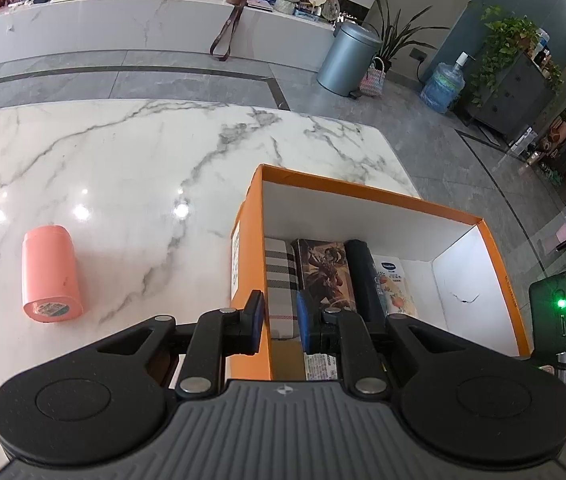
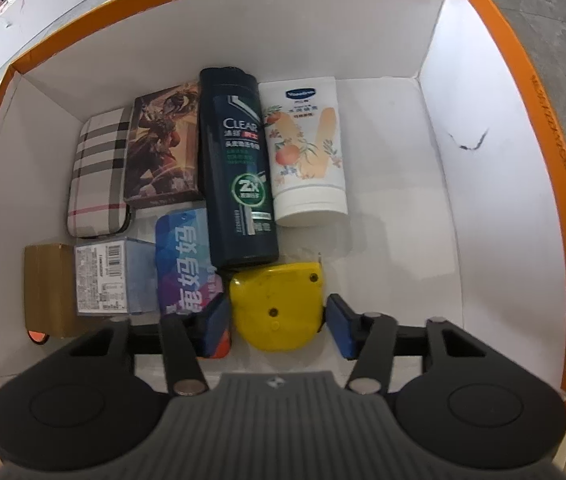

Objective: Organize rigid objects
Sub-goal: 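Open the left tool to release the blue box while the right tool releases the tape measure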

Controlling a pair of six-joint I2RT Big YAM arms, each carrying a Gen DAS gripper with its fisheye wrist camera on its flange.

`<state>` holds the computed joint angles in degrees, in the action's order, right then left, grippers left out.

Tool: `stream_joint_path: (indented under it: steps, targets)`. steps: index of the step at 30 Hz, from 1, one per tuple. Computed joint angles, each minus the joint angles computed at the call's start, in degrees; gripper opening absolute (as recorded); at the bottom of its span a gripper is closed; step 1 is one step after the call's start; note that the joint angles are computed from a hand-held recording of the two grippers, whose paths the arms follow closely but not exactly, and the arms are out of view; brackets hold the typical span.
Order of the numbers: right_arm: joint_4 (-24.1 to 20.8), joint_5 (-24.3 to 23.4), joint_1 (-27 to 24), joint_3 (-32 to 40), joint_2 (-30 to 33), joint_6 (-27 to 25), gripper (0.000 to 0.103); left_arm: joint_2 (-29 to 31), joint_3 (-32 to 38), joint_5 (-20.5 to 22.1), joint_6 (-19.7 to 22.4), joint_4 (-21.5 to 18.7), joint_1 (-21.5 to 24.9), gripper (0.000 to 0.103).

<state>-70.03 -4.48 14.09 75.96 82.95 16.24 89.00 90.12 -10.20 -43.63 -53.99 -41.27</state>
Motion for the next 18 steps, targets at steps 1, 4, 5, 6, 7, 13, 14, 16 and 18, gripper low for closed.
stream_joint_path:
  steps: [1, 4, 5, 6, 7, 13, 14, 16, 18]
  targets:
    - [0.2, -0.2, 0.0, -0.2, -0.2, 0.0, 0.052, 0.1, 0.1, -0.1, 0.1, -0.2, 0.0, 0.019]
    - [0.8, -0.5, 0.3, -0.7, -0.6, -0.1, 0.053, 0.2, 0.4, -0.3, 0.3, -0.6, -0.2, 0.019]
    - [0.9, -0.5, 0.3, -0.8, -0.7, 0.1, 0.053, 0.1, 0.4, -0.4, 0.4, -0.7, -0.2, 0.019]
    - [1.0, -0.6, 0.4, -0.9, -0.7, 0.3, 0.053, -0.1, 0.3, -0.4, 0.5, -0.6, -0.3, 0.019]
    - [1.0, -0.5, 0.5, -0.9, -0.8, 0.6, 0.053, -0.4, 0.1, -0.3, 0.6, -0.4, -0.4, 0.019]
    - [2.3, 2.2, 2.5, -1.5, -3.6, 1.5, 0.053, -2.0, -0.4, -0.4, 1.4, -0.1, -1.2, 0.019]
    - [2.9, 2.3, 2.9, -1.8, -4.5, 1.6, 0.054, -2.2, -0.4, -0.5, 1.6, -0.3, -1.4, 0.019]
    - [4.0, 3.4, 4.6, -2.3, -6.2, 2.1, 0.054, -2.9, -0.6, -1.0, 1.7, -0.7, -2.1, 0.019]
    - [5.5, 4.3, 5.3, -2.5, -7.5, 1.5, 0.054, -3.8, -1.2, -1.4, 2.0, -0.7, -2.8, 0.019]
